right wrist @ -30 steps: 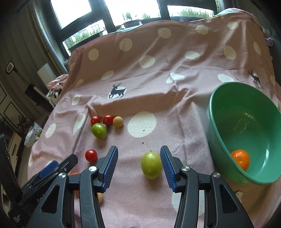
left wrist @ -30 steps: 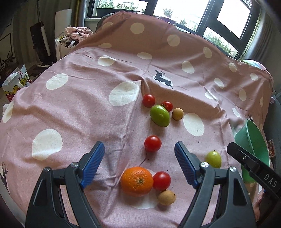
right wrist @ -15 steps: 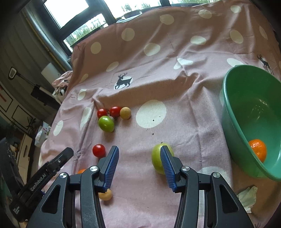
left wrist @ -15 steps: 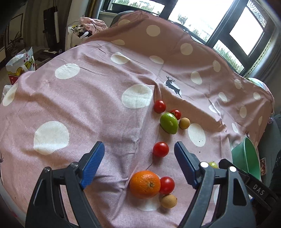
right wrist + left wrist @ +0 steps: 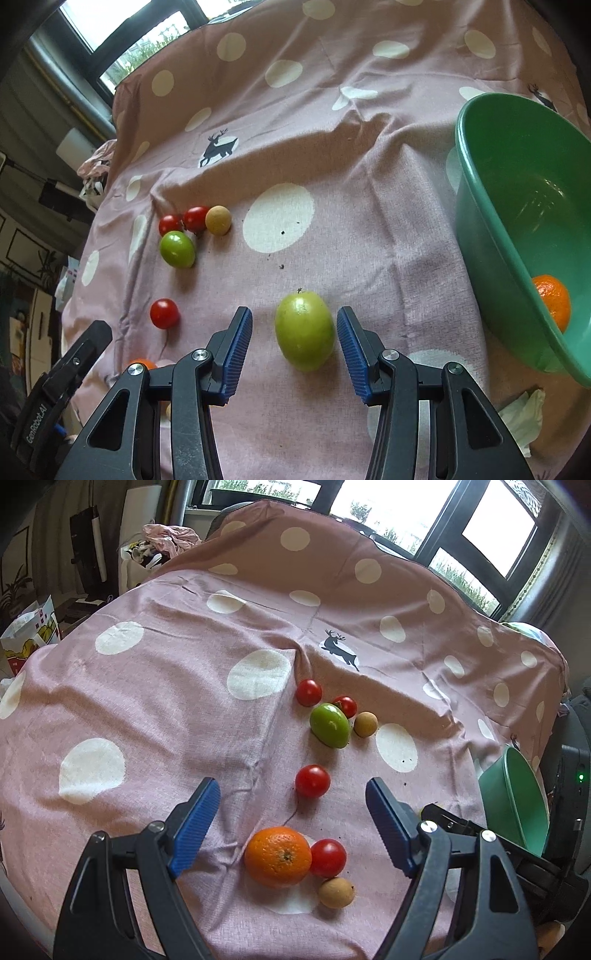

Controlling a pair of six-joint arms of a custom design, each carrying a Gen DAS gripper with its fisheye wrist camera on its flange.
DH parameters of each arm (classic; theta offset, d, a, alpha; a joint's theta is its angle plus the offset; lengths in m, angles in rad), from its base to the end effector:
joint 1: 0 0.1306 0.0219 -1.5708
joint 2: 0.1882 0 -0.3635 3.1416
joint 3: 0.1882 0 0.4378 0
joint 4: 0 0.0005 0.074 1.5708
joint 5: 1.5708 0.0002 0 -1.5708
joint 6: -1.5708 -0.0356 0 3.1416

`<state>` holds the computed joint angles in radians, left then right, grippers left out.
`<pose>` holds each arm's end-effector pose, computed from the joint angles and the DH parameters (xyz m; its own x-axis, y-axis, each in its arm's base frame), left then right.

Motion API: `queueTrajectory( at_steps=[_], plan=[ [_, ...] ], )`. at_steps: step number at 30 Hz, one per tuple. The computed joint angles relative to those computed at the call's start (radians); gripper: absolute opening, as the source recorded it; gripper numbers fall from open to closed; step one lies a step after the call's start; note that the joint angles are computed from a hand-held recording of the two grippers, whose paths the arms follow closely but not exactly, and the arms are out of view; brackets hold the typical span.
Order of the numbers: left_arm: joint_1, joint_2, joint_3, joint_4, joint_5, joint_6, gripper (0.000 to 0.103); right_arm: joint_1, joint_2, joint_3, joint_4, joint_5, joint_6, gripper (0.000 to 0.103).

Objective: Organize fruits

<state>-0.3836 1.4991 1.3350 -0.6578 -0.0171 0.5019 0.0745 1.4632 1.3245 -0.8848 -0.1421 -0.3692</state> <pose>0.5291 -0.2134 0.3397 -0.7703 -0.2078 -0.6029 -0.0082 0.9485 -0.3166 0.5396 0.0448 0.3390 -0.8473 0.2950 -0.4417 0.1701 0.9385 0.3006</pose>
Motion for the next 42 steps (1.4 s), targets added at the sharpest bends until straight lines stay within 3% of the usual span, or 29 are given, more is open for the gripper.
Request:
queueTrajectory(
  at_steps=[4,7,11,14,20,23,29,32,35,42],
  plan=[
    [-0.01,0.002,0.003,-0.001,-0.021,-0.018,0.08,0.013,0.02,0.014,-0.029,0.042,0.027,0.037],
    [-0.013,0.006,0.007,-0.007,-0.029,-0.025,0.08,0.015,0.019,0.012,-0.03,0.04,0.03,0.037],
    [-0.011,0.006,0.007,-0.007,-0.03,-0.02,0.08,0.003,0.009,0.002,-0.034,-0.109,0.046,0.037],
    [-0.01,0.006,0.007,-0.008,-0.029,-0.011,0.08,0.013,0.006,0.003,-0.052,-0.155,0.082,0.037],
    [-0.019,0.004,0.007,-0.006,-0.034,-0.018,0.08,0.032,0.03,0.026,-0.109,-0.098,0.09,0.037],
    [-0.02,-0.001,0.003,0.003,-0.027,-0.017,0.08,0.032,0.009,0.013,-0.092,-0.069,0.107,0.037],
    [-0.03,-0.015,-0.008,0.029,0.005,-0.016,0.08,-0.004,-0.04,-0.018,-0.047,-0.111,0.079,0.038],
    [-0.042,-0.031,-0.023,0.062,0.0,-0.005,0.07,-0.023,-0.066,-0.04,-0.005,-0.114,0.043,0.038],
    [-0.049,-0.025,-0.018,0.068,0.046,-0.023,0.067,-0.04,-0.086,-0.06,0.038,-0.134,0.003,0.038],
    [-0.07,0.041,0.036,-0.003,0.228,-0.072,0.05,-0.054,-0.064,-0.06,0.064,-0.245,-0.043,0.038]
  ],
)
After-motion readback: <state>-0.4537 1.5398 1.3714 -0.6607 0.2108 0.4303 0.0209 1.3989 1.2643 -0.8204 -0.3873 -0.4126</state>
